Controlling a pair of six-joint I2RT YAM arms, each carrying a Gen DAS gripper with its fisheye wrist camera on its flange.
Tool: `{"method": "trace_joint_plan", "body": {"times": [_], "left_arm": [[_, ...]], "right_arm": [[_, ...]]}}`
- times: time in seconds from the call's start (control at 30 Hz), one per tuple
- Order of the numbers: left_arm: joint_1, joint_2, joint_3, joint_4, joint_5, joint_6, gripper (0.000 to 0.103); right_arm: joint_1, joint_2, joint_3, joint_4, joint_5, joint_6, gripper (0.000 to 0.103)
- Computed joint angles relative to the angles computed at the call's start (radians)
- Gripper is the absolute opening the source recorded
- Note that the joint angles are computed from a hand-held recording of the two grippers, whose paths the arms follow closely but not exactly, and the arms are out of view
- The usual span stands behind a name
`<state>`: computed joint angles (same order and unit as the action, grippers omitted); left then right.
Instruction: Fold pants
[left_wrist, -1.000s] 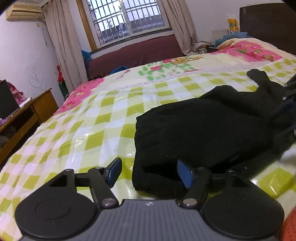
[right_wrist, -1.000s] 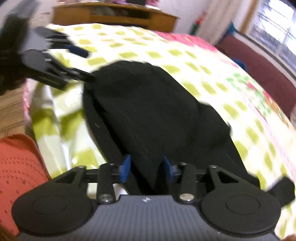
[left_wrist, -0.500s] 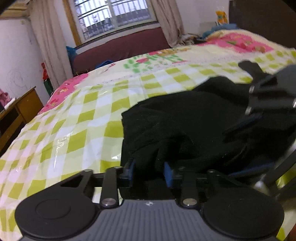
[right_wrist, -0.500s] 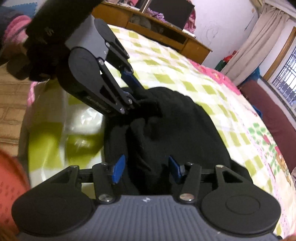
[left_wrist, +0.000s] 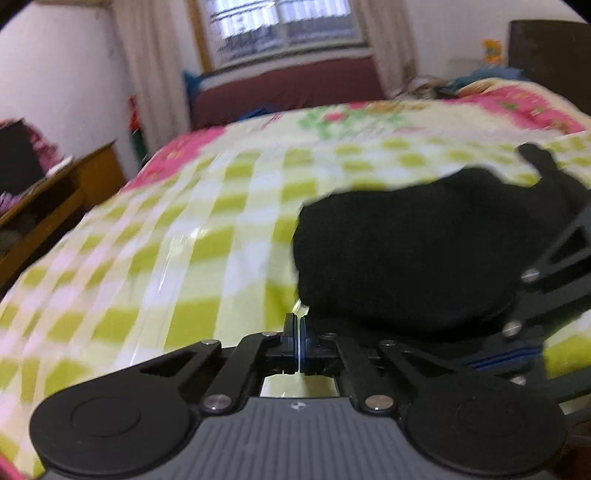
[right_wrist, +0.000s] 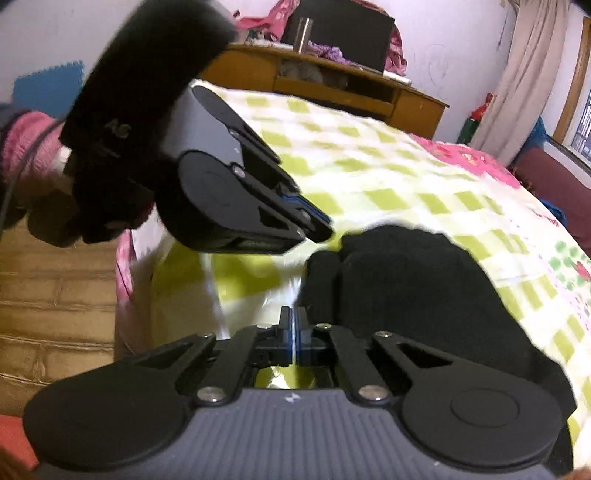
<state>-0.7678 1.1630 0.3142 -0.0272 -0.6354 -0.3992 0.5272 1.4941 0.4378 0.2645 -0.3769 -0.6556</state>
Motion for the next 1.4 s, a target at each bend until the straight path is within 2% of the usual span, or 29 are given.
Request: {"method": "trace_joint_plan", "body": {"times": [0.03, 0.1, 0.13, 0.17, 0.2, 0.23, 0.3, 0.43, 0.53, 0.57, 0.6, 0.63, 0.67, 0.73, 0.77, 0.87, 0.9, 0.93, 1.0, 1.07, 1.13, 1.17, 1.27, 1.3, 1.33, 1.4], "left_arm": [[0.006, -0.01, -0.011, 0.01, 0.021, 0.0, 0.018], [-0.016, -0.051, -0.029, 0.024, 0.014, 0.013, 0.02], [-0.029, -0.068, -0.031, 0.03, 0.002, 0.03, 0.029], [-0.032, -0.082, -0.032, 0.037, 0.002, 0.048, 0.035], [-0.029, -0.086, -0.032, 0.051, 0.004, 0.062, 0.051], [-0.022, -0.08, -0.034, 0.073, 0.007, 0.07, 0.064], [0.004, -0.045, -0.031, 0.115, 0.045, 0.092, 0.066], [0.037, 0.104, 0.005, 0.217, 0.101, 0.159, 0.069], [0.102, 0.178, 0.028, 0.271, 0.162, 0.177, 0.074], [0.13, 0.187, 0.034, 0.272, 0.196, 0.17, 0.074], [0.149, 0.184, 0.036, 0.263, 0.223, 0.16, 0.069], [0.163, 0.17, 0.029, 0.261, 0.255, 0.161, 0.058], [0.165, 0.153, 0.027, 0.246, 0.27, 0.155, 0.057], [0.14, 0.103, 0.022, 0.208, 0.256, 0.152, 0.04], [0.127, 0.07, 0.022, 0.181, 0.25, 0.143, 0.04], [0.084, -0.03, 0.021, 0.107, 0.207, 0.124, 0.038], [0.073, -0.067, 0.018, 0.081, 0.2, 0.113, 0.036], [0.067, -0.096, 0.016, 0.06, 0.195, 0.098, 0.027], [0.063, -0.114, 0.017, 0.024, 0.174, 0.074, 0.017], [0.09, -0.082, 0.018, 0.021, 0.171, 0.062, 0.017], [0.124, -0.076, 0.002, 0.039, 0.209, 0.057, 0.017], [0.128, -0.082, -0.006, 0.047, 0.215, 0.057, 0.017], [0.135, -0.122, -0.036, 0.071, 0.222, 0.069, 0.021], [0.142, -0.131, -0.04, 0.067, 0.23, 0.074, 0.028], [0.141, -0.137, -0.045, 0.062, 0.225, 0.075, 0.034], [0.133, -0.143, -0.051, 0.048, 0.216, 0.077, 0.041]], "right_arm": [[-0.018, -0.017, -0.013, 0.007, -0.006, -0.007, 0.002], [-0.083, -0.069, -0.046, 0.029, -0.032, -0.046, 0.012], [-0.11, -0.068, -0.043, 0.04, -0.037, -0.06, 0.017], [-0.123, -0.054, -0.035, 0.052, -0.034, -0.065, 0.031], [-0.133, -0.04, -0.028, 0.063, -0.026, -0.072, 0.042], [-0.129, -0.017, -0.019, 0.079, -0.01, -0.077, 0.044], [-0.106, 0.02, -0.013, 0.107, 0.012, -0.077, 0.044], [-0.014, 0.128, -0.036, 0.288, 0.11, -0.101, 0.045], [0.001, 0.217, -0.014, 0.371, 0.152, -0.123, 0.045], [-0.001, 0.237, 0.003, 0.367, 0.16, -0.128, 0.042], [-0.014, 0.237, 0.03, 0.312, 0.148, -0.123, 0.032], [-0.032, 0.222, 0.053, 0.245, 0.126, -0.112, 0.026], [-0.041, 0.211, 0.073, 0.196, 0.112, -0.104, 0.019], [-0.056, 0.156, 0.095, 0.104, 0.078, -0.079, 0.013], [-0.067, 0.111, 0.107, 0.039, 0.047, -0.058, 0.007], [-0.096, -0.021, 0.09, -0.057, -0.036, -0.034, 0.0], [-0.1, -0.047, 0.088, -0.078, -0.058, -0.029, 0.0], [-0.099, -0.059, 0.082, -0.082, -0.07, -0.029, 0.0], [-0.084, -0.047, 0.045, -0.007, -0.04, -0.043, 0.0], [-0.075, -0.002, 0.035, 0.058, 0.006, -0.048, 0.002], [-0.072, 0.02, 0.032, 0.069, 0.04, -0.077, 0.006], [-0.08, 0.026, 0.023, 0.084, 0.034, -0.092, 0.013], [-0.068, 0.049, -0.005, 0.132, 0.059, -0.135, 0.036], [-0.062, 0.076, -0.004, 0.155, 0.067, -0.15, 0.04], [-0.055, 0.103, -0.012, 0.192, 0.078, -0.157, 0.04], [-0.035, 0.157, -0.024, 0.272, 0.131, -0.169, 0.036]]}}
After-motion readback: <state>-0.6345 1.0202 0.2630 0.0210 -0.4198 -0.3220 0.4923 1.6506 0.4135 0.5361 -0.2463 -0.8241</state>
